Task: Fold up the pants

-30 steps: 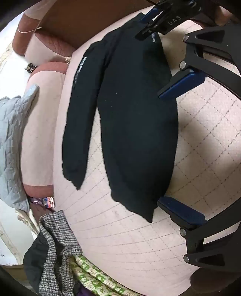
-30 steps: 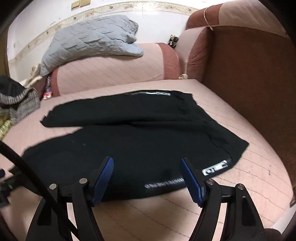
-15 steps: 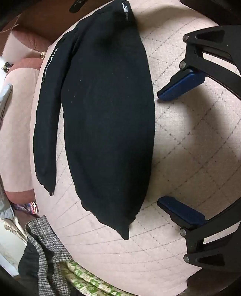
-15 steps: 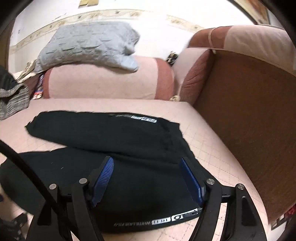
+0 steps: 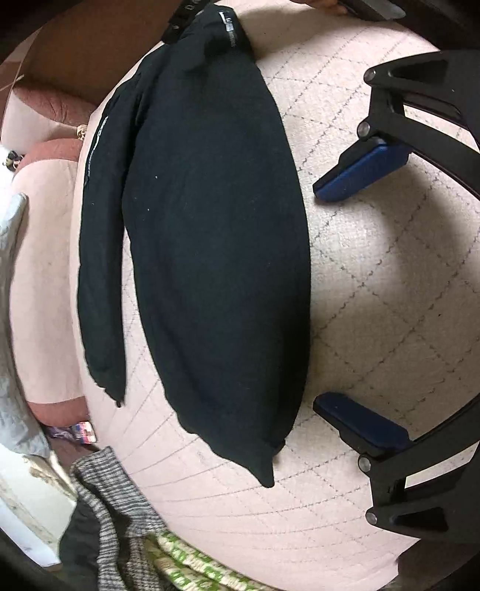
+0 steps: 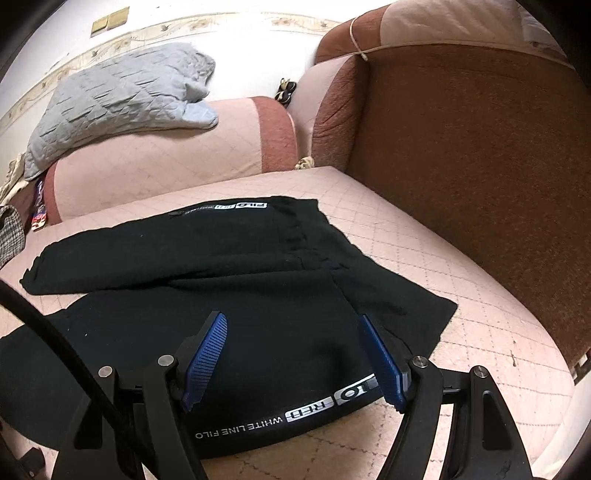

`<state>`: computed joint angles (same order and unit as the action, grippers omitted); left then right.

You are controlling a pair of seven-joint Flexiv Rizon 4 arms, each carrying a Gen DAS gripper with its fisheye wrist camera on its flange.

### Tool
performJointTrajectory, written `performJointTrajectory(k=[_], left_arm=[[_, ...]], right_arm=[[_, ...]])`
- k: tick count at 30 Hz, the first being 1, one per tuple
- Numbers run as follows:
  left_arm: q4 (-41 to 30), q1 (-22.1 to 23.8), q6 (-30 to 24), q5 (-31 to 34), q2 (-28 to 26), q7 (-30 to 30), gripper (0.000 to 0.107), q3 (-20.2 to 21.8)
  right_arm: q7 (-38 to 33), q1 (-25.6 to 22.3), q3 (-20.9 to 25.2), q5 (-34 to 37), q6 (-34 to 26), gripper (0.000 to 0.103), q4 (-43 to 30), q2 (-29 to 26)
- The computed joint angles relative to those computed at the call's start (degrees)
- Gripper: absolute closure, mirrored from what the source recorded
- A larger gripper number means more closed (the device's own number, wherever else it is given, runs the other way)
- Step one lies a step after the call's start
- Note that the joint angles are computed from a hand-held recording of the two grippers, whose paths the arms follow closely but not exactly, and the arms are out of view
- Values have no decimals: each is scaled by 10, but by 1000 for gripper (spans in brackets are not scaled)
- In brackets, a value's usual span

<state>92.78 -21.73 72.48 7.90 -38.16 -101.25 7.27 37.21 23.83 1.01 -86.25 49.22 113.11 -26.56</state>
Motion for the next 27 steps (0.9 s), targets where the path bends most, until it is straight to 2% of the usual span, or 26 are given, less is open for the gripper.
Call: performJointTrajectory(k=[3, 7, 8, 9, 11, 17, 22, 27], left_arm=[[-3, 4, -8, -5, 0, 5, 4, -6], [-11, 22, -40, -23, 3, 27, 4, -28], [-6, 27, -39, -30, 7, 27, 6, -33], [-1, 27, -36, -33, 12, 22, 15, -32], [8, 19, -17, -27, 22, 6, 22, -20], [16, -43, 64, 45, 52, -75, 22, 61], [8, -79, 89, 94, 65, -111, 22, 99], [12, -79, 97, 114, 75, -113, 22, 93]], right_arm=[[-3, 22, 6, 16, -37, 25, -10, -5], [9, 30, 3, -1, -44, 25, -7, -5], [14, 31, 3, -9, -47, 25, -5, -3], [18, 35, 4, -13, -56, 25, -4, -2], [19, 41, 7, -15, -74, 25, -4, 0], [6, 52, 16, -13, -96, 25, -8, -2], [-5, 60, 19, 1, -95, 25, -13, -5], [2, 65, 22, 15, -80, 25, -13, -7]])
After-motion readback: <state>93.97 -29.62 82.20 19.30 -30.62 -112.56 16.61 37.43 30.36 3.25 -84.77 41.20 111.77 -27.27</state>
